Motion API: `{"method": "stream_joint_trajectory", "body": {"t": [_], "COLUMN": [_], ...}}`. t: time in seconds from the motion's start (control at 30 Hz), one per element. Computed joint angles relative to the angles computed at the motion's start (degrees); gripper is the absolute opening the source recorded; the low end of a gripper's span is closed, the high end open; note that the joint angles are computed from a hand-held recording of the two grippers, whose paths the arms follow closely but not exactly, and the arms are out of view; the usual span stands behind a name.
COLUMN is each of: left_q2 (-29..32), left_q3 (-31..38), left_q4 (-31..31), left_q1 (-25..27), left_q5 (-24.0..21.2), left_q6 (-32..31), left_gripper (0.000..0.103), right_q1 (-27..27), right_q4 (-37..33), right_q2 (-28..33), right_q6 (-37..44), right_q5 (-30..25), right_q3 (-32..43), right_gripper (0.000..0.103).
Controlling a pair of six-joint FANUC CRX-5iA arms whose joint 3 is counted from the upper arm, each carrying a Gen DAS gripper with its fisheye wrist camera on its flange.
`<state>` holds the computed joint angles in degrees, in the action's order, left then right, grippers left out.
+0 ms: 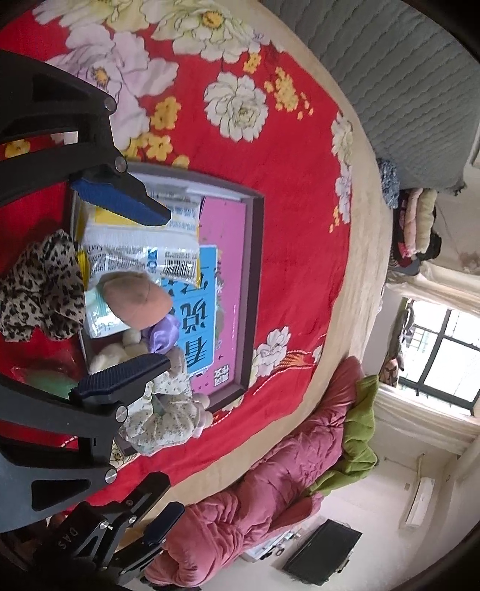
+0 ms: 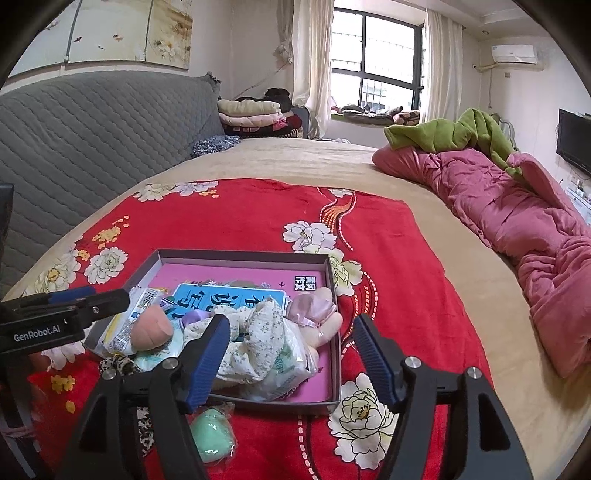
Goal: Organize soft objects
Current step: 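Lower and open the left tool to drop the sponge in the box while the right tool releases the scrunchie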
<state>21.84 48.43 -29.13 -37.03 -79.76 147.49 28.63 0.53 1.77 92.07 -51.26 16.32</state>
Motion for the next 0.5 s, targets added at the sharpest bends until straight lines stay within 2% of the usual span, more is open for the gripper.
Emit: {"method": "stream_joint_trajectory", "body": {"t": [0.23, 0.37, 0.5], "left_q2": [-1.27, -1.62, -1.29], "left_q3": [0.76, 1.52, 3.11], "left_q4": [-3.73, -5.86, -7.49], "left_q1": [-2.05, -3.27, -4.43], "left_q5": [-3.03, -4.92, -7.46], "left_q6": [1.98, 2.99, 2.84], "left_gripper": [0.075, 0.076, 0.076], "right_q1": [-0.50, -1.02, -1.55], "right_q4": [-1.45, -2.50, -4.02], "right_q2": [-1.04, -1.69, -2.19], "right_q6": [0.99, 1.49, 2.40], "right_q5": [0.52, 0.74, 0.34], "right_q3": [0.10, 0.22, 0.66], "right_gripper": [0.070, 0.076, 0.076]}}
